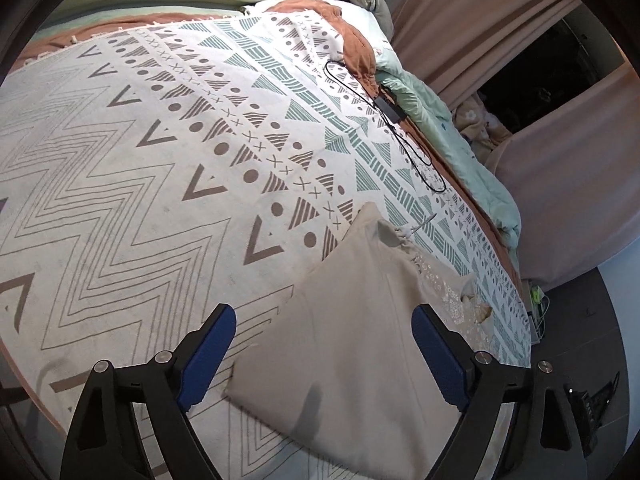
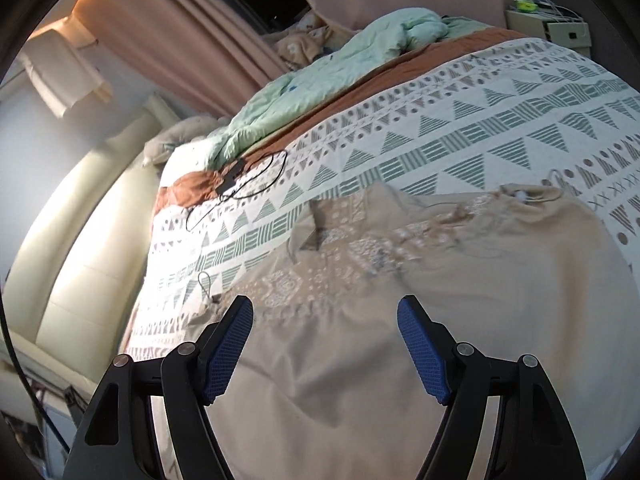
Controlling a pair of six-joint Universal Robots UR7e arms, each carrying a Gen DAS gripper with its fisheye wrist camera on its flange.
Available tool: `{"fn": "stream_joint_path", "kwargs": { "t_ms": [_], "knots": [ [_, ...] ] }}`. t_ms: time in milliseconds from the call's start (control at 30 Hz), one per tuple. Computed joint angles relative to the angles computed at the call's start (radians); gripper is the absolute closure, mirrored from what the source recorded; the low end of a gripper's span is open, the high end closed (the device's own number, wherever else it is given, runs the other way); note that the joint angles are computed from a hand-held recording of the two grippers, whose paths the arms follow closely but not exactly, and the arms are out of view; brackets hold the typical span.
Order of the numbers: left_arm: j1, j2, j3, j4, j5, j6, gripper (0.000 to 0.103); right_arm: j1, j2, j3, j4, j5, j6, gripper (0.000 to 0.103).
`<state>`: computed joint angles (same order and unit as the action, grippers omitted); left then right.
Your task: Fold large clothes
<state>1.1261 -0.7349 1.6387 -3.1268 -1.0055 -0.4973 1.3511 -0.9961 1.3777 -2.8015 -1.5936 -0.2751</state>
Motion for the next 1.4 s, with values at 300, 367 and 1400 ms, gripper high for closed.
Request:
{"fn": "stream_joint_path", "kwargs": {
  "t_ms": [300, 367, 1400],
  "knots": [
    [0.023, -0.065, 0.104, -0.005, 0.015, -0.048, 0.024, 0.071, 0.176, -0.171, 0.141, -0.202, -0.007, 0.038],
    [0.024, -0.076, 0.118, 0.0, 0.033, -0.047, 0.024, 0.079, 0.21, -0.203, 0.166, -0.243, -0.018, 0.039],
    [0.03, 0.047, -0.03, 0.19, 0.046, -0.107, 0.027, 0.058, 0.527, -0.717, 0.337, -0.302, -0.029, 0.101]
  ]
}}
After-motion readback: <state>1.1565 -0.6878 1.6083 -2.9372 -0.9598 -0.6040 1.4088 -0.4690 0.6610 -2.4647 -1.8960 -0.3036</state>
